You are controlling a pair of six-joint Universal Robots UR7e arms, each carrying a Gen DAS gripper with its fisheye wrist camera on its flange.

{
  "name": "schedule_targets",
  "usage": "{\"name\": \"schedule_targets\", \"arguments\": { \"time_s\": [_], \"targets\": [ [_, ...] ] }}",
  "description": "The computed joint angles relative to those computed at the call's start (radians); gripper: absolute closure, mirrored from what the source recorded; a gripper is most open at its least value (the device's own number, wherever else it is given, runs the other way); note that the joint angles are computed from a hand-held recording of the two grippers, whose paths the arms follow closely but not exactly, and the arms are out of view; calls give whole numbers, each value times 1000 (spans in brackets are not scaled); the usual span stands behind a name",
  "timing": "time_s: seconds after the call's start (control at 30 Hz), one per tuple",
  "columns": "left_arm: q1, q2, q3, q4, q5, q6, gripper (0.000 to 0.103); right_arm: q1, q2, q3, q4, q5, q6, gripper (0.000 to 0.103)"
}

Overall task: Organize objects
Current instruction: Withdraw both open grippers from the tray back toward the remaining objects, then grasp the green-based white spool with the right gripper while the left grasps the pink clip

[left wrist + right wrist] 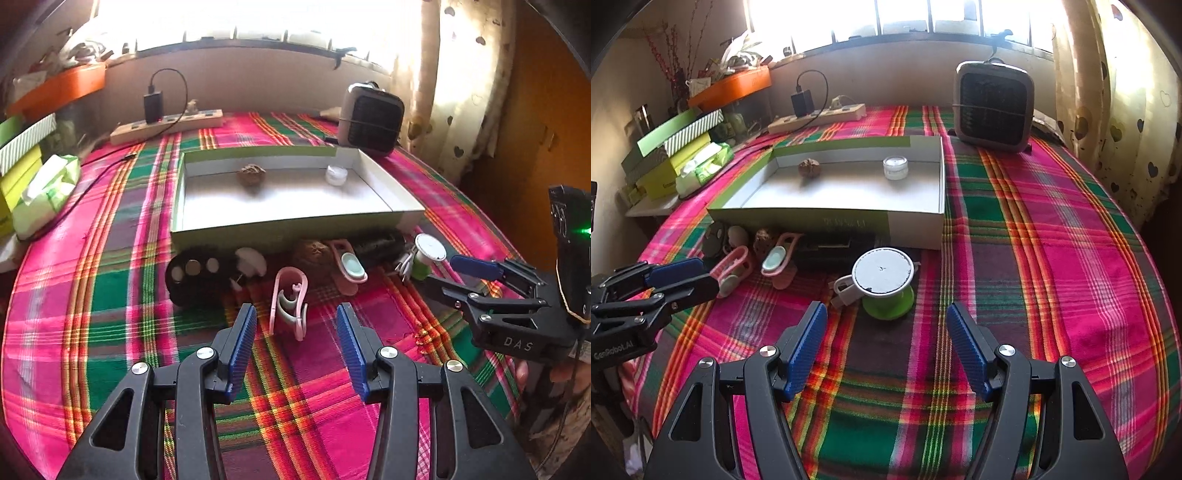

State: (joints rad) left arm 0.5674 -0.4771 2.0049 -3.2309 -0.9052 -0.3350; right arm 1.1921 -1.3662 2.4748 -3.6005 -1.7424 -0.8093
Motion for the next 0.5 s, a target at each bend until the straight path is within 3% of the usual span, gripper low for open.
{"name": "schedule_targets", "arguments": {
  "time_s": [0.5],
  "targets": [
    [25,25,-60,84,-1,-32,59,15,13,-55,58,-37,29,35]
  ]
}}
